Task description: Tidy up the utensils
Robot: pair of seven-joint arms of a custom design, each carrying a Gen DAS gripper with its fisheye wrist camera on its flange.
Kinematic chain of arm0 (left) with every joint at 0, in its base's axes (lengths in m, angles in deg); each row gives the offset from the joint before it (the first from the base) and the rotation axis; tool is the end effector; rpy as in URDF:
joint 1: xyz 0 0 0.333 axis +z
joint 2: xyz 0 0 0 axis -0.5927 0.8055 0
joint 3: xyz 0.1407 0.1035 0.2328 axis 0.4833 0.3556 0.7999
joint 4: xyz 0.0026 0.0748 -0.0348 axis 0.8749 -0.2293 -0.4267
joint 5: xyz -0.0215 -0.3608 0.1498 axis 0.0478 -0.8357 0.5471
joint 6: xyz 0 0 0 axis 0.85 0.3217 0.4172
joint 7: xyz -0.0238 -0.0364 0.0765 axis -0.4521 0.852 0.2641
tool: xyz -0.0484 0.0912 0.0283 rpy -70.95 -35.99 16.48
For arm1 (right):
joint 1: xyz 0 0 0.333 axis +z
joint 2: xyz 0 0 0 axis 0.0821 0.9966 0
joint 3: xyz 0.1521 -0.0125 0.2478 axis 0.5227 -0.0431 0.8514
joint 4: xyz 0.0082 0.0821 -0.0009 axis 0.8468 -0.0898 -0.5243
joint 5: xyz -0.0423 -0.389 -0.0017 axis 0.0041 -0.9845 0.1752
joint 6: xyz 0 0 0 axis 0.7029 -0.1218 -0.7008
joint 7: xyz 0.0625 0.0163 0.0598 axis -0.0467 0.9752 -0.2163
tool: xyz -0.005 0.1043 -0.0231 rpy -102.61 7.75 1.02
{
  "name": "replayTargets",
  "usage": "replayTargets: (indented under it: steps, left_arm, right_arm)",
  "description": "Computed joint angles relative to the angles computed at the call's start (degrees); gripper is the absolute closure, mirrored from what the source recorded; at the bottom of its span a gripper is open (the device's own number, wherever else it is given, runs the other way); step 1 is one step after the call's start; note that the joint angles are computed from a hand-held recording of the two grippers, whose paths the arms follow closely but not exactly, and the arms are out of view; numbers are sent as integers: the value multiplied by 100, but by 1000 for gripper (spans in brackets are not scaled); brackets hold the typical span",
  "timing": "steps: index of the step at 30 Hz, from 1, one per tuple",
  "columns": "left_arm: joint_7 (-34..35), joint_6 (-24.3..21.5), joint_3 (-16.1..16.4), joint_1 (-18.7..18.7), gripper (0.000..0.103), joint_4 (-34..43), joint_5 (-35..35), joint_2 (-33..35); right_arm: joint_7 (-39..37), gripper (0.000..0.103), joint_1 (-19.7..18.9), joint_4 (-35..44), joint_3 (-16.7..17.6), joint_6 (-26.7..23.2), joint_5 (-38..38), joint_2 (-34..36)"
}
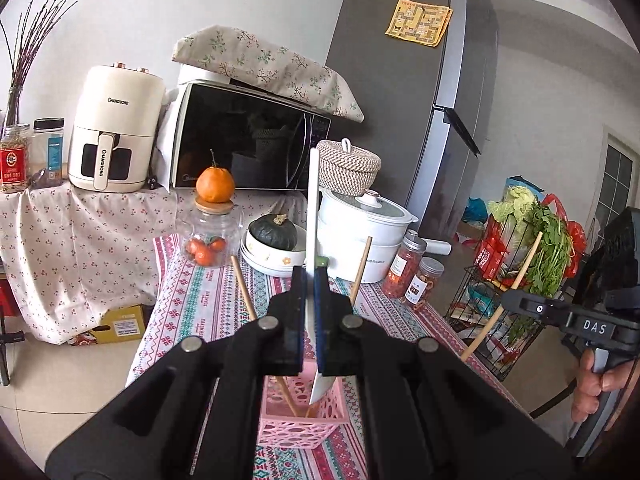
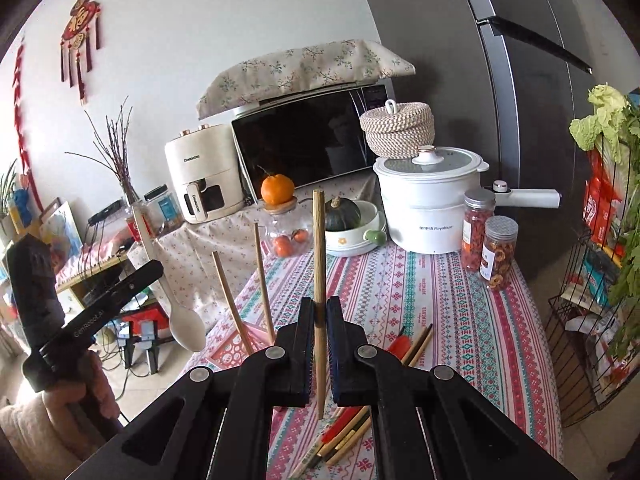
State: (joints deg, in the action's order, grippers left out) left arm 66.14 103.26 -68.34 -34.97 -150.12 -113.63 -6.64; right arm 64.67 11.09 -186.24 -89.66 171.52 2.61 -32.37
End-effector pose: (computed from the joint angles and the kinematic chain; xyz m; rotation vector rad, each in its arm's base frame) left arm 0.7221 -0.1601 0.5752 -1.1922 1.9409 -1.6240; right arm 0.6006 0.0704 0.6194 -1.3564 1.6776 -0.7535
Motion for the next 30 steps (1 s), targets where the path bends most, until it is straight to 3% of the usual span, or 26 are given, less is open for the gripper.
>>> replayTargets:
  steps: [4,14,17,19,22,27,30]
  left_arm:
    - [-249,187,108,-181,99,114,294,232]
    - [-1055,80,323,-346,98,112,1241,391]
    - [-1620,-222,481,-392,72,232,1531,411]
    - [-1868,-375,481,-326,50,189,1570,337]
    - [-2223,-818,555,-255,28,227,1701,236]
    - [-3036,-1460,915,-317,6,311,2269,86]
    - [-3504,-1764,1103,-362,3,390,2672,71]
  right_arm:
    - [-105,97,12,75,8,0,115,49]
    - [-327,97,20,75,16,4,339,77]
    - [-446,97,39,120,32,22,449,92]
    - [-532,97,55,168,45,30,516,100]
    - [-657,97,81,237,64,118,666,109]
    - [-812,97,129,465,111,258,917,210]
    - [-840,97,160,671,155,336,986,347]
